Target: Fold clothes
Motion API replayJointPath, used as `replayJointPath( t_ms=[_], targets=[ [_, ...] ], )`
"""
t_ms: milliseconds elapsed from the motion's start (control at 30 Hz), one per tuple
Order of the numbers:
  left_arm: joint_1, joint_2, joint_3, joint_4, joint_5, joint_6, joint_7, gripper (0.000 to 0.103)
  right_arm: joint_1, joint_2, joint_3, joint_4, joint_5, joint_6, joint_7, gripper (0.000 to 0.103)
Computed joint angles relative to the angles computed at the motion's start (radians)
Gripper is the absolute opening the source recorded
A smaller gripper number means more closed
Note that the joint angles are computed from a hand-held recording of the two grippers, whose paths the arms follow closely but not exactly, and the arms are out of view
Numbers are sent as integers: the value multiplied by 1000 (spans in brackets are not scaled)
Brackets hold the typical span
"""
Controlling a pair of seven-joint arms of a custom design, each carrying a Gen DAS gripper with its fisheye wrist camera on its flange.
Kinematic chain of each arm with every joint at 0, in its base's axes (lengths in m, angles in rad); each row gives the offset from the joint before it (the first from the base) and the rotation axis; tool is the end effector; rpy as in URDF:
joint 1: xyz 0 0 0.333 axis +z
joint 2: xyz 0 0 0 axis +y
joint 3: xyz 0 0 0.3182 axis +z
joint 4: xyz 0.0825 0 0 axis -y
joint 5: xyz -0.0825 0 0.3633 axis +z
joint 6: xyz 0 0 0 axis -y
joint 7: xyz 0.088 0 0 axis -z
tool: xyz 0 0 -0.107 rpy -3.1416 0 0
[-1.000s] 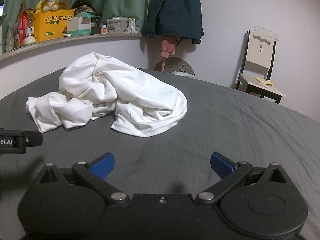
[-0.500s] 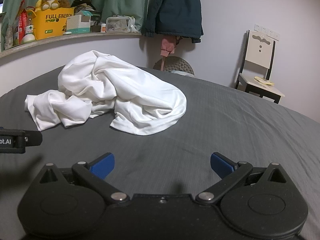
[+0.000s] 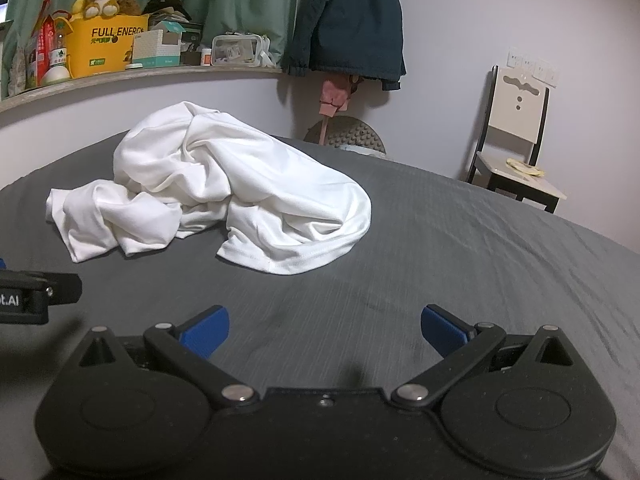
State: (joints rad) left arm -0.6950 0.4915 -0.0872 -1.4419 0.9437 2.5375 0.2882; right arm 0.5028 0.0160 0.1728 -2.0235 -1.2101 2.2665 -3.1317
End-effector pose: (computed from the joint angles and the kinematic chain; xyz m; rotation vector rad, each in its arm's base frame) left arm 0.5158 -0.5068 0.4817 -1.6231 1.8106 -0.9318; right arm 0.4572 0.3350 0.4898 -1.5338 1.8287 -1.1312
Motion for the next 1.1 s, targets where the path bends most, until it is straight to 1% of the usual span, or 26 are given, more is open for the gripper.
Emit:
replayJointPath(
  t_ms=[233,433,600,1100],
  targets=[
    [5,4,-2,2,-22,-3,-7,103,4,14,-3,10,8,-13,-19,103],
    [14,20,-11,18,-78,-21,36,103,10,27,-7,20,9,-15,-16,103],
    [14,18,-7,17,-102,-25,36,103,13,36,-12,27,20,-8,-7,103],
    [23,4,-9,7,-132,-31,16,103,27,43,-13,35,29,-7,-12,103]
  ],
)
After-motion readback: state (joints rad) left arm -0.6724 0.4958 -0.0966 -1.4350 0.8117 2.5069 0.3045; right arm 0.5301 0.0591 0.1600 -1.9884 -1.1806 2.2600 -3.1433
